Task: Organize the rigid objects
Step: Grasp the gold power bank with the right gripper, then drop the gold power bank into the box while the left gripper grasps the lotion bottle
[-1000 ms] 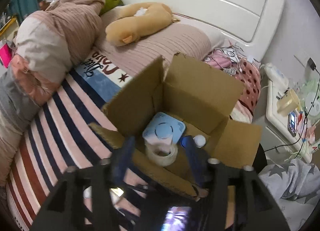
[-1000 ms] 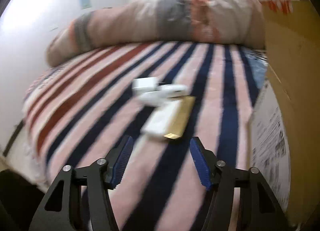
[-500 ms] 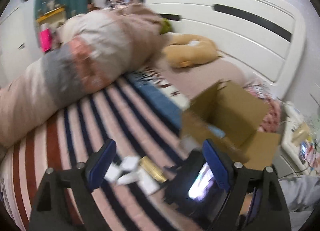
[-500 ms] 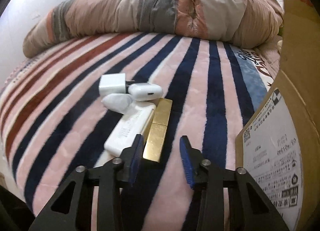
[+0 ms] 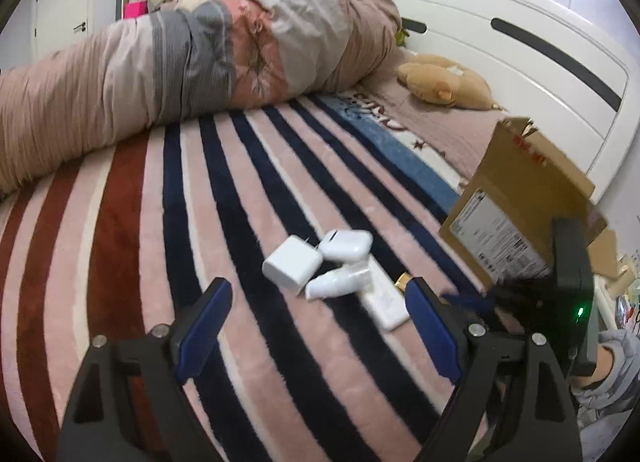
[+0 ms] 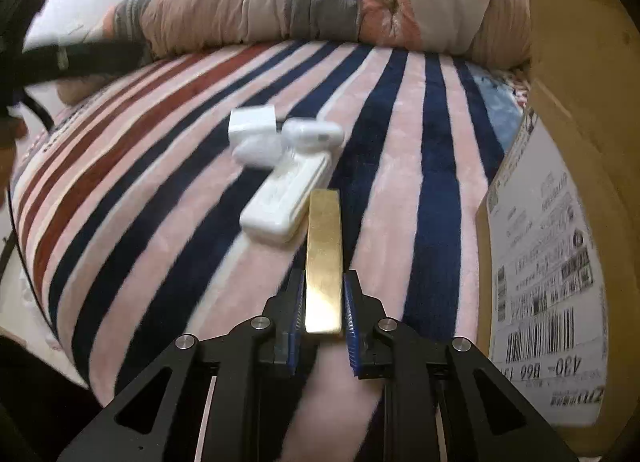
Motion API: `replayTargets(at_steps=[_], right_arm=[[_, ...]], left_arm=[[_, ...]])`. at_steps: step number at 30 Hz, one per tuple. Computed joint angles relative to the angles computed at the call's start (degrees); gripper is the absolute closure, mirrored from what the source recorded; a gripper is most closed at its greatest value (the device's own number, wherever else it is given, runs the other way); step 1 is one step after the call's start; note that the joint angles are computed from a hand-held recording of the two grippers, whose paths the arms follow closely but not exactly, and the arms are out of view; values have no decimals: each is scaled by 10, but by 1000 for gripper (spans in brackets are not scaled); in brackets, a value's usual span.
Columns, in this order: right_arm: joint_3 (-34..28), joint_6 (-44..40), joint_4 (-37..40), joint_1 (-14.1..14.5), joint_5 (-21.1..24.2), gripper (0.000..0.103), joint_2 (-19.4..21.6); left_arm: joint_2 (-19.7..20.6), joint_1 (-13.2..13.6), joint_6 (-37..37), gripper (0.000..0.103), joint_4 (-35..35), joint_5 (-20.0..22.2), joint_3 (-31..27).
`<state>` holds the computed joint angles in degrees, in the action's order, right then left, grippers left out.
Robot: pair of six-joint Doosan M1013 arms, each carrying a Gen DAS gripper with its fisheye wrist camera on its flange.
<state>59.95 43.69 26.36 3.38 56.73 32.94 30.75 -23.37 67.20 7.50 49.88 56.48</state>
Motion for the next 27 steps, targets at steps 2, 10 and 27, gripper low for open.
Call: replayTargets(at_steps=[2,10,27], right_arm=[[-16,11,-27,10,-4,80,12],[29,-79,38,8,-54,90,-29],[-105,8,33,-87,13,89,-16]], left_arm=[[-2,3,2,17,-17,-15,12],[23,11,13,17,-71,-28,7],[87,18,-17,17,-124,29,-72]])
